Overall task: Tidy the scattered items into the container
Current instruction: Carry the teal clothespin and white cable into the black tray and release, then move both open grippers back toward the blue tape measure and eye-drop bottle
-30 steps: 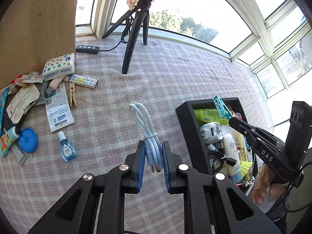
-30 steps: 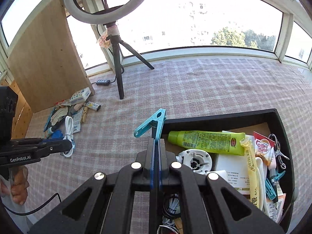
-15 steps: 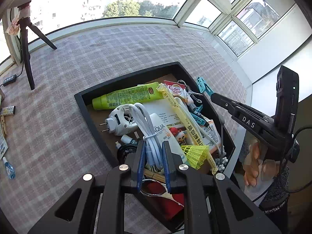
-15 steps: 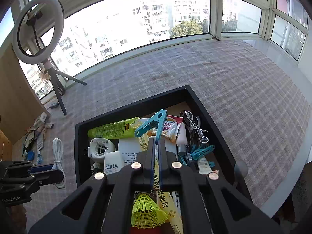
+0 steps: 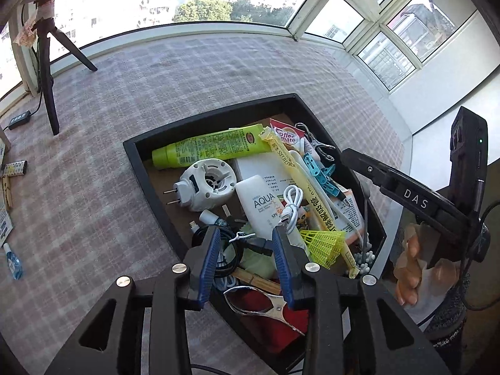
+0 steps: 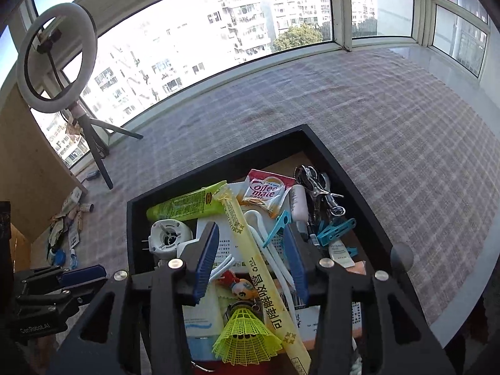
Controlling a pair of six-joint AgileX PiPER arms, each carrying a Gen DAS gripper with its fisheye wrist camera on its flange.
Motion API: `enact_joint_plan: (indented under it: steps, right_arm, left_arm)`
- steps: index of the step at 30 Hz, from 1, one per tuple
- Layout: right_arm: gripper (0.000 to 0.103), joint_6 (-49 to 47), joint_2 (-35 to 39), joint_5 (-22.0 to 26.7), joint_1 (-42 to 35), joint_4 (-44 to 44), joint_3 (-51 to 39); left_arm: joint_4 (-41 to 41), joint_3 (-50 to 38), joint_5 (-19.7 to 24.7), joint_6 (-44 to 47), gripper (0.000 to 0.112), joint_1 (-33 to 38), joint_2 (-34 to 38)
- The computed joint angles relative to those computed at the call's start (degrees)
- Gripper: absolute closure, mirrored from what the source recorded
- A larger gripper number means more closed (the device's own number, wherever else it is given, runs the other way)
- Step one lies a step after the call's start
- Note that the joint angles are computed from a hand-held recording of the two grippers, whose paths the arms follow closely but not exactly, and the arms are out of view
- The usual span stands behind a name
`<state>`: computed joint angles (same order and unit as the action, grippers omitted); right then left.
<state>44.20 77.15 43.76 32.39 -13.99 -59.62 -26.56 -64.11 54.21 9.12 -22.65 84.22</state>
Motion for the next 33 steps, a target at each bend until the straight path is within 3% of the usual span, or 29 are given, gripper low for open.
enact_joint_plan:
  steps: [9,16,25,33]
  right_arm:
    - [0.056,-0.6,8.8,0.5,8.7,0.3,-7.5]
    - [0.056,-4.2,19.3,2.0,15.9,2.2,-18.2]
    - [0.056,-11.3,36.2,7.5,23.8,6.7,-39.5]
    - [0.051,-17.1,54.3,15.5,28.6,12.6,-64.6]
  left_arm:
    - [0.5,5.9,0.6,7.2,0.080,17.4,-1.7]
    - [3.7,9.3,-2.9,14.5,0.079,35.4,-0.1]
    - [6.3,9.2,-9.6,21.2,0.079,53.4,5.9]
    - [1.8,8.2,-11.1,30.6,0.079,61.0,11.4]
